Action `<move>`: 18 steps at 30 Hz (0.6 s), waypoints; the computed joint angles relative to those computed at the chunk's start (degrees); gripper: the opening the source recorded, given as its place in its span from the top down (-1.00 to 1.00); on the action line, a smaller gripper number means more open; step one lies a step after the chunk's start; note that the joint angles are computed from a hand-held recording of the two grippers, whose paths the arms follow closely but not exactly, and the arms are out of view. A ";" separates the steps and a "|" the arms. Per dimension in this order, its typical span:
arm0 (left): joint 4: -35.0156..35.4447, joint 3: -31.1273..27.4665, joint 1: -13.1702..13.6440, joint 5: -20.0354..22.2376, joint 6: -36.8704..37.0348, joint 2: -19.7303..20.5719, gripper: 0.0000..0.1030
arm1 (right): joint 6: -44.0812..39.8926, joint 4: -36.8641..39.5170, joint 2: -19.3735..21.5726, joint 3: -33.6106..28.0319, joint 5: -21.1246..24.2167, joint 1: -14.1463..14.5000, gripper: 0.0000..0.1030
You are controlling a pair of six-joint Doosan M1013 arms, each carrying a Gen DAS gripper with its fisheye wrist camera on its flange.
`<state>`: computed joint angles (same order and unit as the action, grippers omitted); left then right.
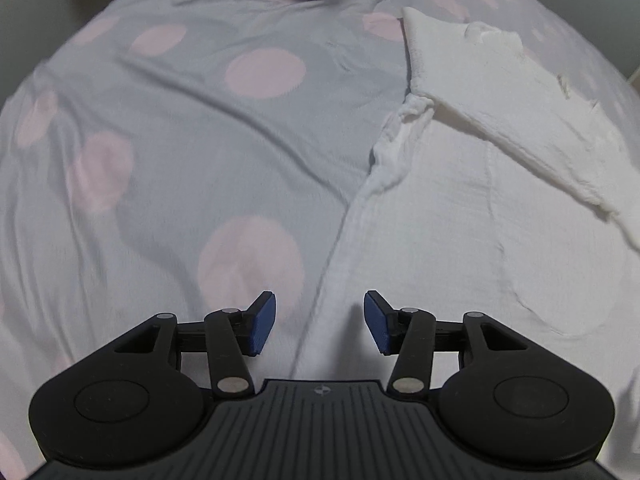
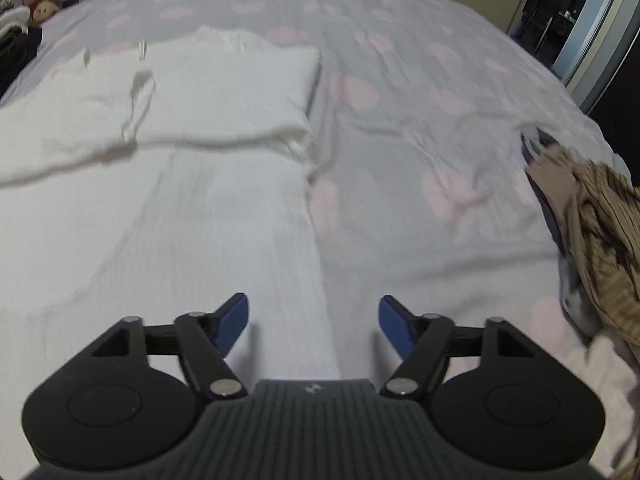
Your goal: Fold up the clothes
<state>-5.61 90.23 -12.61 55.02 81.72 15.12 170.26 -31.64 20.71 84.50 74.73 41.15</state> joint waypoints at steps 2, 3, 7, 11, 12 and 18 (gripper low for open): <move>-1.66 0.33 0.28 1.01 0.73 -0.52 -0.11 | 0.71 3.06 -1.10 1.51 -1.53 -0.35 -0.52; -1.94 0.37 0.27 1.82 0.96 -0.57 -0.11 | 1.59 4.52 -1.77 2.46 -2.74 -0.58 -0.52; -1.81 -0.38 -0.05 7.10 2.43 0.54 -0.11 | 2.34 12.01 -3.31 4.65 -6.54 -2.56 -0.52; 0.01 -0.92 -0.99 10.31 2.99 1.27 -0.11 | -0.50 19.23 -3.40 5.46 -9.17 -4.43 -0.51; 0.25 -0.94 -1.23 10.76 3.47 1.32 -0.11 | -1.66 19.93 -3.24 5.30 -9.23 -4.55 -0.52; 3.04 -1.09 -2.91 12.77 5.40 1.95 -0.03 | -6.01 19.38 -2.46 4.31 -9.21 -3.75 -0.05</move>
<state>-2.58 89.14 -15.52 67.79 87.13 17.07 164.25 -12.26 18.26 88.81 65.53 37.40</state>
